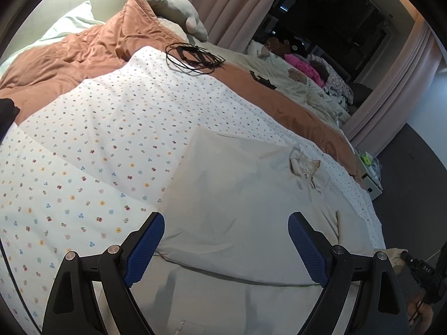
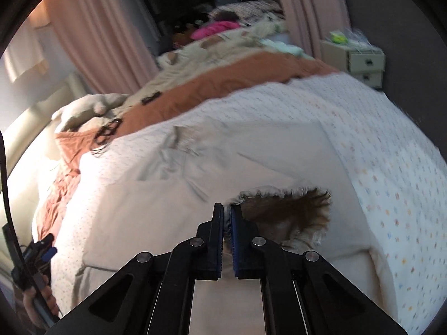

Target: Fold large clothes

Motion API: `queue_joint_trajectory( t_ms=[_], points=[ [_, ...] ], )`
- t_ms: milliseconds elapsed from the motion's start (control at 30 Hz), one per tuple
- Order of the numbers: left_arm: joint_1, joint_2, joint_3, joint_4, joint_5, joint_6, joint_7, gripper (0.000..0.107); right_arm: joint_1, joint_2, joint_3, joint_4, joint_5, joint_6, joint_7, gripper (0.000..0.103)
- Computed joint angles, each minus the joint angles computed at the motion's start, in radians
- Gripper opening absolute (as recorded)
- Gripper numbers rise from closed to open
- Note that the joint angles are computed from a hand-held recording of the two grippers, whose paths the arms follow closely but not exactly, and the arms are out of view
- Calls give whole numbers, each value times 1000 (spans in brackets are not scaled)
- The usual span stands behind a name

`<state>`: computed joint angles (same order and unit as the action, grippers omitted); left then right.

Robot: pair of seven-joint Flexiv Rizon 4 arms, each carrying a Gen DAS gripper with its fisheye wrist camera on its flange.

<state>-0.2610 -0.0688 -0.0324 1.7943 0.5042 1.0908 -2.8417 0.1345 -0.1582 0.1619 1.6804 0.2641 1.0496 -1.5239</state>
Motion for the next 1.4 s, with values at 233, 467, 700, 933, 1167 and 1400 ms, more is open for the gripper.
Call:
queue_joint_trajectory(
  t_ms=[233, 467, 700, 933, 1167, 1400],
  points=[
    [20, 37, 4, 28, 20, -8, -36, 91, 83, -29, 41, -90, -57, 1, -46, 5],
    [54, 76, -8, 61, 35, -16, -83, 91, 164, -78, 77, -131, -107, -2, -69, 5],
    [75, 80, -19, 80, 8, -9, -62, 91, 181, -139, 139, -158, -3, -40, -114, 20],
    [77, 82, -25, 76, -1, -19, -44, 91, 147, -98, 137, -114, 111, -75, -155, 80],
    [65, 102, -45, 58, -28, -49, -9, 91, 107, 13, 58, 33, 40, -72, -77, 80],
    [31, 128, -88, 24, -5, -121, 47, 91, 42, 164, -7, 185, -7, -92, -30, 80]
  ],
)
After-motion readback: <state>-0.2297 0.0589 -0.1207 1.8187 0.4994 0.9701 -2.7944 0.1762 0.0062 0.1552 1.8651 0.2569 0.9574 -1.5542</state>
